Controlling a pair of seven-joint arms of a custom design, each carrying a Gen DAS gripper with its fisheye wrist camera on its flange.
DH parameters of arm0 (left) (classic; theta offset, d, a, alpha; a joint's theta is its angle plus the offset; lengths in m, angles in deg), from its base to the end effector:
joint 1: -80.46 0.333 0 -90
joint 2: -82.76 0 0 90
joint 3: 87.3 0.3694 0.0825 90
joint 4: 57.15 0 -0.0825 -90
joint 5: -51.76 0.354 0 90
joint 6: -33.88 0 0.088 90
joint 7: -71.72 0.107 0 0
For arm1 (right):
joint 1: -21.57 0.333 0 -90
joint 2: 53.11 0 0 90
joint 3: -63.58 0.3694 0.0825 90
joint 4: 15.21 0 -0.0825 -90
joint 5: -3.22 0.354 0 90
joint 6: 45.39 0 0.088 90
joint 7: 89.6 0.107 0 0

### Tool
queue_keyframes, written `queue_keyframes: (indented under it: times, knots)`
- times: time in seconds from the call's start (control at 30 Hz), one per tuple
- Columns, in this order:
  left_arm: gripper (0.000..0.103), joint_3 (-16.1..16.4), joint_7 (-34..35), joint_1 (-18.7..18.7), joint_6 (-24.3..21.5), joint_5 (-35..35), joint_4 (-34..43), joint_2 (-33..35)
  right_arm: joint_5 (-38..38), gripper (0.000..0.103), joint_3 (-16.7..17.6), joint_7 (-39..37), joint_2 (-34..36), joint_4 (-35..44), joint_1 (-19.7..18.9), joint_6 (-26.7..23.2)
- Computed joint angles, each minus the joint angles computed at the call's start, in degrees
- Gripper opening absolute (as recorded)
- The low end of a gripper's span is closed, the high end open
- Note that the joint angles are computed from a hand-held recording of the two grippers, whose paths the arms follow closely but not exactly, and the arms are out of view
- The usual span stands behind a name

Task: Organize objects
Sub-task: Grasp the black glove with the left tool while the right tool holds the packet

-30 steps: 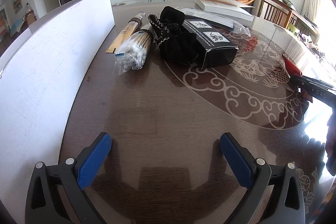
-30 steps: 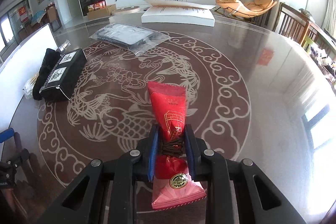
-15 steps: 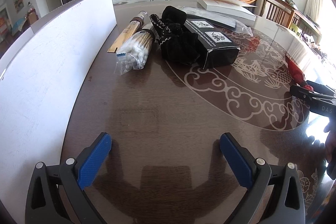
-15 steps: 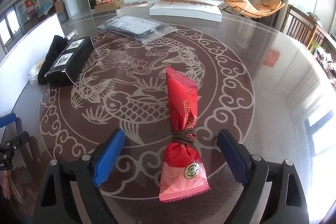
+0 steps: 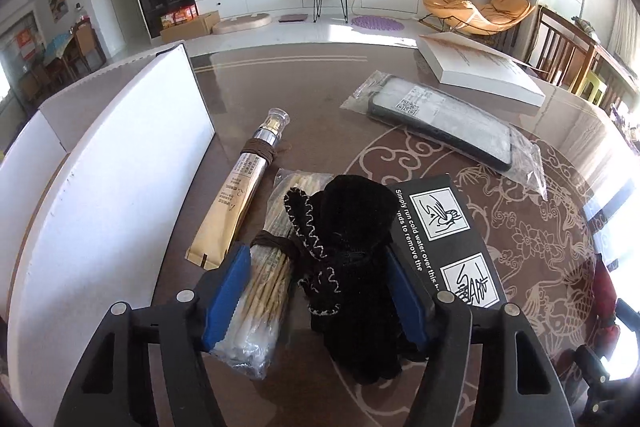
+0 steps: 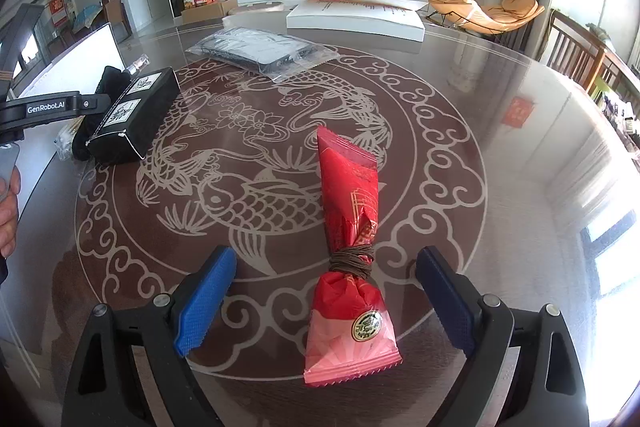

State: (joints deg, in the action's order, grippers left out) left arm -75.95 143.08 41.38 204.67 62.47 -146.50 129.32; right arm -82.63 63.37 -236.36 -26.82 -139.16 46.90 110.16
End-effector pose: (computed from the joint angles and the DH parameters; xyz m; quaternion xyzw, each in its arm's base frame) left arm 0.6487 -0.4026 0.2980 -0.5080 0.8013 -0.2406 0.2051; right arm 0.4860 0.2674 0.2463 -0.5531 0.7722 -0.2551 0.1808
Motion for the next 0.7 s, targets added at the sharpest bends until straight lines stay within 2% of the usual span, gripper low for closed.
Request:
queue_keyframes:
  times: [0.03, 0.07, 0.1, 0.13, 0.17, 0.23, 0.3, 0.37, 0.43, 0.5, 0.53, 0.57, 0.63, 0.67, 0.7]
  knots:
    - [0.067, 1.3, -0.2, -1.0, -0.7, 0.7, 1.4, 1.0, 0.1, 0.092, 0.0, -0.1, 0.1, 0.1, 0.0, 0.0]
    - [0.066, 0.6, 0.2, -0.4, -0.2, 0.8, 2.0, 1.4, 0.1, 0.093, 0.0, -0.1, 0.1, 0.2, 0.0, 0.0]
    - [0.06, -0.2, 0.8, 0.1, -0.4, 0.4, 2.5, 1.5, 0.0, 0.093, 0.0, -0.1, 0.2, 0.2, 0.0, 0.2]
    - [0.052, 1.1, 0.3, -0.9, -0.5, 1.2, 2.6, 1.6, 0.0, 0.093, -0.1, -0.1, 0.3, 0.3, 0.0, 0.2]
    - [0.045, 2.5, 0.4, -1.9, 0.6, 2.4, 1.9, 1.6, 0.0, 0.093, -0.1, -0.1, 0.3, 0.3, 0.0, 0.2]
    - [0.031, 3.1, 0.6, -2.6, 4.4, 5.5, -1.6, 0.2, 0.1, 0.093, -0.1, -0.2, 0.3, 0.4, 0.0, 0.2]
    - [0.027, -0.5, 5.7, -0.8, 5.4, 3.2, -5.7, -1.9, 0.1, 0.093, -0.2, -0.2, 0.3, 0.3, 0.0, 0.2]
    - [0.027, -1.1, 7.2, -0.7, 10.7, 2.5, -12.8, -5.0, 0.1, 0.093, -0.2, -0.2, 0.3, 0.3, 0.1, 0.3]
    - [0.027, -6.7, 9.7, 3.8, 14.9, 1.5, -21.0, -9.3, 0.1, 0.093, -0.2, -0.2, 0.3, 0.4, 0.1, 0.2]
    - [0.028, -15.5, 12.2, 11.7, 17.2, 1.2, -28.5, -13.2, 0.1, 0.093, -0.2, -0.2, 0.3, 0.3, 0.1, 0.3]
    - [0.029, -18.6, 13.0, 14.8, 18.6, 1.0, -31.9, -14.8, 0.1, 0.093, -0.2, -0.2, 0.3, 0.3, 0.1, 0.3]
    - [0.032, -20.7, 13.6, 17.0, 20.5, 0.7, -34.9, -16.0, 0.1, 0.093, -0.2, -0.2, 0.3, 0.3, 0.1, 0.3]
    - [0.053, -23.4, 14.7, 20.0, 24.3, 0.2, -38.9, -17.3, 0.0, 0.093, -0.2, -0.1, 0.3, 0.3, 0.1, 0.3]
    - [0.077, -23.4, 15.5, 20.0, 26.6, -0.4, -40.4, -17.5, 0.0, 0.093, -0.2, -0.1, 0.3, 0.3, 0.1, 0.3]
    - [0.095, -22.6, 16.8, 19.2, 28.6, -1.3, -41.3, -17.5, 0.0, 0.093, -0.2, -0.1, 0.3, 0.3, 0.1, 0.3]
